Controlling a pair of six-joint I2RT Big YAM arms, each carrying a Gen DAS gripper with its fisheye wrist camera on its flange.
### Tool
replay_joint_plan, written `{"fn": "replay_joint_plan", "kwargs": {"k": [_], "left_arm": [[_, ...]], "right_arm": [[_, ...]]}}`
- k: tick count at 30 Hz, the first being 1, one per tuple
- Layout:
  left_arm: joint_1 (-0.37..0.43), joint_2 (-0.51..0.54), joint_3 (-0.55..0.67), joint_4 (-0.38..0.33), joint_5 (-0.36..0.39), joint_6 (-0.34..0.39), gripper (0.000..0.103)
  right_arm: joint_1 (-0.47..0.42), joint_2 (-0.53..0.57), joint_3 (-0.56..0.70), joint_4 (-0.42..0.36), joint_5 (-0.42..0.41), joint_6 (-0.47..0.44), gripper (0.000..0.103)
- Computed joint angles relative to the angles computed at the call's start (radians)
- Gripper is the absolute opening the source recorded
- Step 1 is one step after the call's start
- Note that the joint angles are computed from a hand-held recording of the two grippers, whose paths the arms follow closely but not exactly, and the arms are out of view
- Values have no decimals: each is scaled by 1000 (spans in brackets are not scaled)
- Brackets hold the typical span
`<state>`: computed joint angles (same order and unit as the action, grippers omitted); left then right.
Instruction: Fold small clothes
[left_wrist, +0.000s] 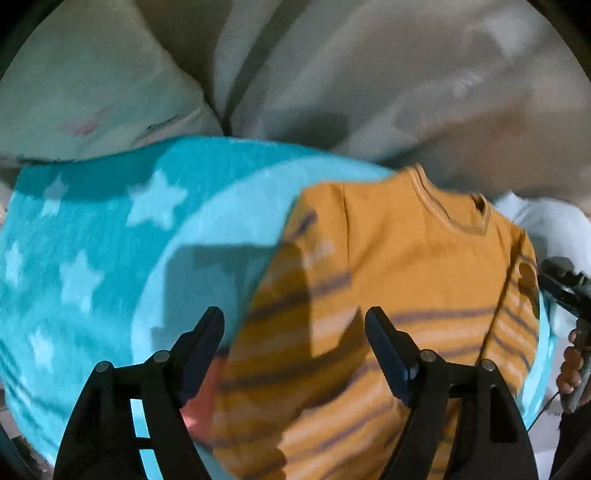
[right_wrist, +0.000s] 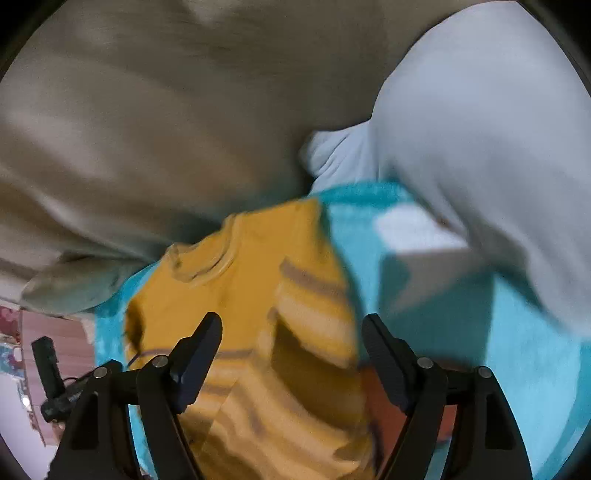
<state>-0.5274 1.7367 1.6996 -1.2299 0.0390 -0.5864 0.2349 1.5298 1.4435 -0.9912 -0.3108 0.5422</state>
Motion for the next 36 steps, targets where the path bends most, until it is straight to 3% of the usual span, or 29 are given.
{"fn": "replay_joint_plan", "kwargs": {"k": [2, 5, 6, 7, 8, 10, 11, 12, 15, 17, 18, 21, 24, 26, 28, 29, 30, 31, 33, 36], "left_arm": [[13, 29, 24, 19, 9, 6, 78], [24, 109, 96, -46, 11, 16, 77], [27, 136, 120, -71, 10, 11, 69], [30, 156, 137, -91, 7, 3, 68], [28, 154, 135, -79, -11, -10, 66], [21, 158, 143, -61, -22, -25, 39], [11, 176, 173, -87, -49, -21, 16], [2, 186, 192, -98, -62, -3, 7], [-13, 162, 193, -82, -156, -3, 6], [2, 127, 181, -38, -165, -13, 6], [2, 120, 182, -16, -198, 0, 5], [10, 174, 233, -48, -204, -24, 5], [18, 216, 255, -86, -185, -5, 7], [7, 232, 250, -106, -195, 39, 10], [-7, 202, 222, -88, -215, 68, 33], [-10, 167, 180, -45, -189, 79, 57], [-16, 116, 115, 16, -175, 83, 73], [-25, 65, 54, 54, -190, 78, 75], [-41, -17, -30, 66, -205, 58, 75], [-67, -153, -160, 67, -198, -3, 75]], "right_arm": [[-4, 56, 50, -23, 2, -45, 69], [-10, 114, 89, -40, -21, -68, 55], [-10, 124, 93, -49, -26, -69, 45], [-9, 136, 101, -61, -18, -73, 31], [-7, 138, 101, -65, -9, -75, 25], [-1, 137, 101, -75, 21, -79, 15], [7, 137, 106, -88, 49, -87, 14], [14, 137, 113, -99, 77, -102, 12], [34, 129, 135, -124, 155, -112, 10], [25, 108, 138, -117, 163, -89, 9], [31, 84, 135, -102, 224, -83, 9], [62, 86, 132, -91, 329, -102, 9], [32, 113, 123, -92, 253, -61, 9], [34, 138, 141, -116, 236, -96, 11], [46, 146, 152, -131, 264, -111, 19], [47, 133, 150, -128, 260, -108, 21], [48, 97, 127, -103, 268, -91, 29], [52, 61, 100, -80, 285, -75, 50], [67, -35, 21, -37, 314, -18, 78], [98, -167, -90, -39, 257, 46, 78]]}}
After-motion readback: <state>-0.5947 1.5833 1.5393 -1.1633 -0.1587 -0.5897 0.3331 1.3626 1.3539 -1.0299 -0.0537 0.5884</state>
